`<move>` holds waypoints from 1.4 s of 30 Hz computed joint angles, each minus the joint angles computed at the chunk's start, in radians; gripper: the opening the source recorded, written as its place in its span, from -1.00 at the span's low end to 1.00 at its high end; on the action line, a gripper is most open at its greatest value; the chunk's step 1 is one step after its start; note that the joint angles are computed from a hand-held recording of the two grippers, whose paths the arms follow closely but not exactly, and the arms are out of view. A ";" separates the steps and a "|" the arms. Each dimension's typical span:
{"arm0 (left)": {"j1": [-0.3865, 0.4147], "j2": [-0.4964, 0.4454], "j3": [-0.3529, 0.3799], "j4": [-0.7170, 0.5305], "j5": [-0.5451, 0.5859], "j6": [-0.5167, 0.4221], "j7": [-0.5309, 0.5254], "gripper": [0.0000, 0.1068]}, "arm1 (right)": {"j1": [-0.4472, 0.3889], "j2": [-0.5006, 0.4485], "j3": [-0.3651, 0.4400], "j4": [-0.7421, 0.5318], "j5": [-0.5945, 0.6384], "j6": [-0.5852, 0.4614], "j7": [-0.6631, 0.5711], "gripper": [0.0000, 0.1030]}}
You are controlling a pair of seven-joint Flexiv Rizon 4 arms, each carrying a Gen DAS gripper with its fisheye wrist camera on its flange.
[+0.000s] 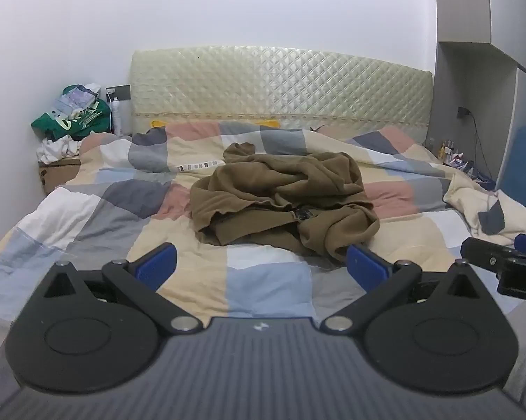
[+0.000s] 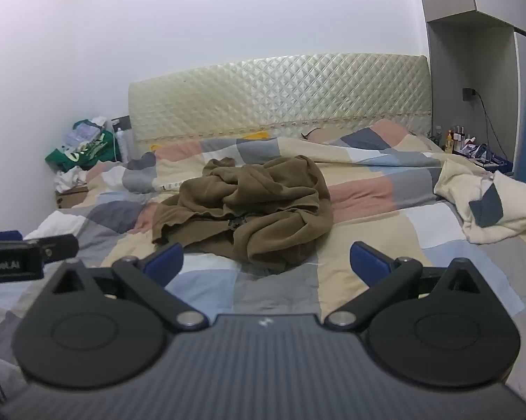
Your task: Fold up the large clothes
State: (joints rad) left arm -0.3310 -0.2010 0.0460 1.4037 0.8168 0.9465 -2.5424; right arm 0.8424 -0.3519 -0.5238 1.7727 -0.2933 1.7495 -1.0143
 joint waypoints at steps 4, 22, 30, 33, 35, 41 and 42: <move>0.002 0.003 0.002 0.004 0.006 0.005 -0.008 0.93 | 0.014 0.001 -0.017 0.004 0.001 0.002 0.000 1.00; 0.004 0.002 -0.003 0.003 0.022 0.001 -0.015 0.93 | 0.008 0.008 -0.009 0.008 0.017 0.007 -0.007 1.00; -0.006 -0.017 0.000 -0.018 0.023 -0.004 0.002 0.93 | 0.012 0.002 -0.011 0.004 0.026 0.005 -0.011 1.00; -0.005 -0.014 0.006 -0.013 0.013 0.010 -0.004 0.93 | -0.012 0.001 0.017 -0.003 0.018 -0.004 -0.011 1.00; -0.008 -0.016 0.009 -0.015 0.020 0.006 -0.008 0.93 | -0.009 -0.007 0.009 -0.008 0.013 -0.005 -0.002 1.00; -0.009 -0.018 0.011 -0.014 0.019 0.006 -0.011 0.93 | -0.026 -0.009 0.028 -0.010 0.006 -0.002 0.001 1.00; -0.010 -0.018 0.012 -0.015 0.020 0.004 -0.013 0.93 | -0.033 -0.009 0.035 -0.011 0.006 -0.001 0.002 1.00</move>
State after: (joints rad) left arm -0.3407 -0.2193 0.0577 1.3883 0.8371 0.9503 -2.5559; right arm 0.8099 -0.3613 -0.4889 1.7613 -0.2870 1.7483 -1.0128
